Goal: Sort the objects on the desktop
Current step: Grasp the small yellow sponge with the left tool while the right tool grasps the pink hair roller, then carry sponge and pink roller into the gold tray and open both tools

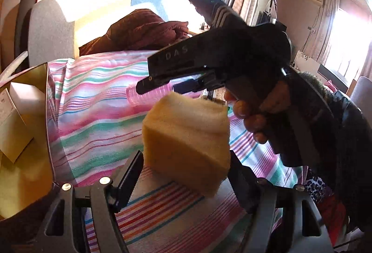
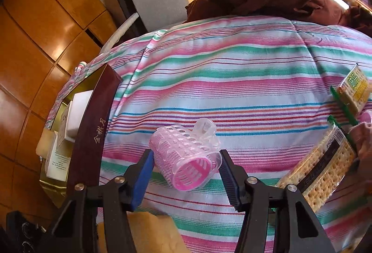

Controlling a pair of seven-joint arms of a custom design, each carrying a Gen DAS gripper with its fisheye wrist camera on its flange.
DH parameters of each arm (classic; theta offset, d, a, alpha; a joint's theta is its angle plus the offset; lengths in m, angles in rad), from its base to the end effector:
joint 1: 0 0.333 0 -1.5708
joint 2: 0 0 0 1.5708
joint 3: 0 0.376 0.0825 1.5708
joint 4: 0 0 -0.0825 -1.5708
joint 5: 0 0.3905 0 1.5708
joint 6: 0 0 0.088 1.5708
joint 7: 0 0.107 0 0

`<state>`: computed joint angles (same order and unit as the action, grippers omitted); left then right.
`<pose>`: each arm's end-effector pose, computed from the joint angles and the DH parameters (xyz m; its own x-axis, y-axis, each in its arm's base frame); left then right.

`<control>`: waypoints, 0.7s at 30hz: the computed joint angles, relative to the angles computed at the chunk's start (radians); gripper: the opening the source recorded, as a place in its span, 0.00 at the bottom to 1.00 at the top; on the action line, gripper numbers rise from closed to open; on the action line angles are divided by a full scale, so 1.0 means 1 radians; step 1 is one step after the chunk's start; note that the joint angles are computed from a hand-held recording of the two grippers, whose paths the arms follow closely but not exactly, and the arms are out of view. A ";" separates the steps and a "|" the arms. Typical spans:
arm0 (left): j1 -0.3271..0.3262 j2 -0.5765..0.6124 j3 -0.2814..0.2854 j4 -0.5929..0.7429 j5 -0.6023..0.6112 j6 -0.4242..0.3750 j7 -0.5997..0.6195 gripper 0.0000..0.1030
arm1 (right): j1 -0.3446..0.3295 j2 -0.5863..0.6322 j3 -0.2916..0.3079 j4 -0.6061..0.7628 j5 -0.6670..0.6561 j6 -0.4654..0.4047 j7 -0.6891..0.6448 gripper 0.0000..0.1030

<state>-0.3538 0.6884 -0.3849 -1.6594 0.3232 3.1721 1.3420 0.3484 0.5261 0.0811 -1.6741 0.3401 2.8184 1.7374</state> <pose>0.6007 -0.4867 0.3789 -0.6544 -0.7358 0.1743 -0.5681 0.3262 -0.7555 0.6991 0.2893 0.4154 0.0553 -0.9189 -0.3906 -0.8733 0.1452 -0.4651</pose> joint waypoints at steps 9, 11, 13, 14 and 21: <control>-0.016 -0.005 0.015 0.011 0.030 -0.016 0.055 0.77 | -0.008 -0.028 -0.013 -0.059 0.009 0.046 0.008 0.58; -0.010 -0.005 0.007 0.011 0.031 -0.016 0.067 0.77 | -0.037 -0.040 0.019 -0.089 0.043 0.079 -0.020 0.59; -0.016 -0.003 0.012 0.019 0.035 -0.018 0.079 0.79 | -0.046 -0.048 0.029 -0.111 0.062 0.105 -0.034 0.60; -0.017 0.002 0.011 0.030 0.036 -0.022 0.086 0.80 | -0.057 -0.049 0.042 -0.117 0.076 0.115 -0.048 0.61; 0.006 0.065 -0.047 0.137 0.009 -0.115 0.173 0.81 | -0.084 -0.045 0.081 -0.136 0.137 0.162 -0.101 0.61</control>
<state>-0.3479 0.7533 -0.4317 -1.5223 0.3325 3.0567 1.5151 0.2643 0.4810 0.1624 -1.8098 0.4775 2.9805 1.6369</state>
